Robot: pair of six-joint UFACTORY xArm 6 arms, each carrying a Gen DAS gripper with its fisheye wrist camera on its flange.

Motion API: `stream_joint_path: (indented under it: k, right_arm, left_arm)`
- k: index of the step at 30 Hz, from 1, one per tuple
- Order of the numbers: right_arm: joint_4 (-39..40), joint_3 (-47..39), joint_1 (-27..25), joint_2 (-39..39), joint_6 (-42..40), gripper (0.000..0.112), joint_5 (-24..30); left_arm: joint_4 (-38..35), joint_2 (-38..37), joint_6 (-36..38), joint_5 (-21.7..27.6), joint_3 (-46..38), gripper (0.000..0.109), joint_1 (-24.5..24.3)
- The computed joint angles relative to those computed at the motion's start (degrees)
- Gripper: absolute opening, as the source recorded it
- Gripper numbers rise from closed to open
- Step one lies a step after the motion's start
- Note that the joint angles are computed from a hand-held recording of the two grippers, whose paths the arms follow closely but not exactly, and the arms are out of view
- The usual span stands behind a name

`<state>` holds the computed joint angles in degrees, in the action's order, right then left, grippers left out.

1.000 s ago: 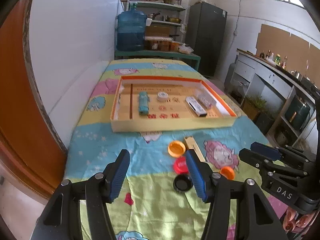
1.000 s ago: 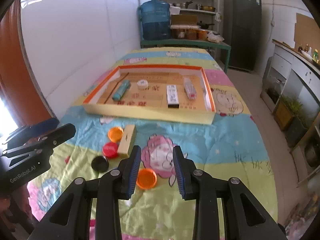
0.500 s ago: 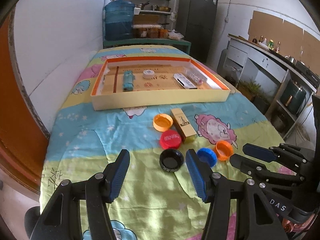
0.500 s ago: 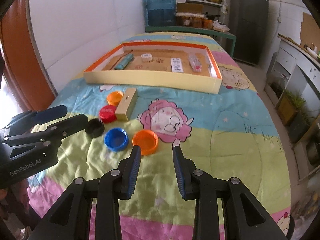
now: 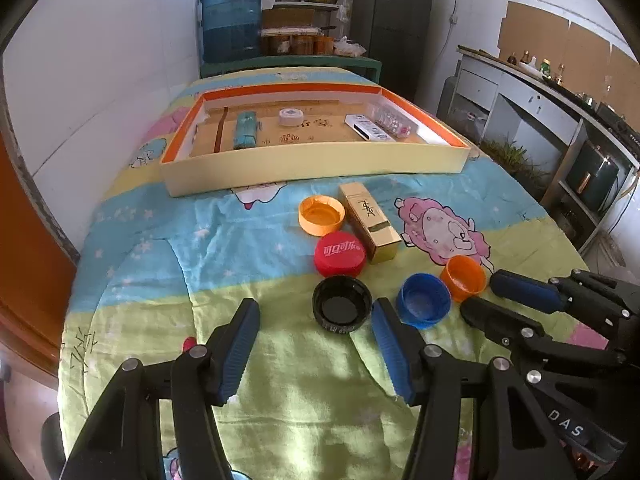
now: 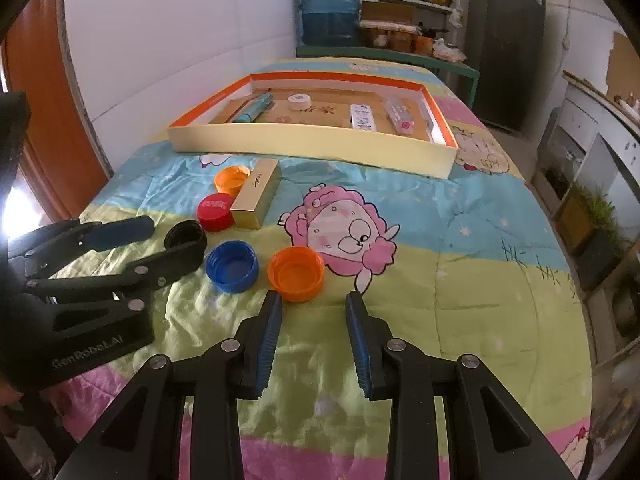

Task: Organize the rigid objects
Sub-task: 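Grasp the black cap with the left gripper while the right grasps the orange cap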

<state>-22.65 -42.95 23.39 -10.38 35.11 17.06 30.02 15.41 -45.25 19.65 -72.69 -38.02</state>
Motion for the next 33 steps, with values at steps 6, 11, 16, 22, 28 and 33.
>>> stream_joint_path:
  k: [6,11,16,22,28,33]
  right_arm:
    - [-1.51,-2.22,0.11,2.41,0.23,0.034,-0.37]
    - [-0.24,-2.71,-0.13,3.1,-1.15,0.033,-0.8]
    - [-0.5,-2.56,-0.21,2.92,-1.35,0.027,-0.92]
    - [-0.91,-2.3,-0.28,2.87,-0.88,0.027,-1.38]
    - [-0.78,-2.48,-0.25,2.7,-0.67,0.027,-0.67]
    - [-1.35,-2.65,-0.49,2.31,0.24,0.027,0.06]
  left_arm:
    - [-0.85,1.81,2.29,3.37,-3.05,0.058,-0.71]
    - [-0.07,2.46,1.59,4.42,-4.15,0.058,-0.74]
    - [1.22,2.21,-0.46,4.13,-3.92,0.043,-0.04]
    - [1.78,1.17,-2.43,2.59,-2.24,0.03,0.65]
    - [3.85,0.56,-4.71,2.96,-1.73,0.03,0.31]
    - [5.15,-0.62,-6.38,2.32,-0.75,0.03,0.63]
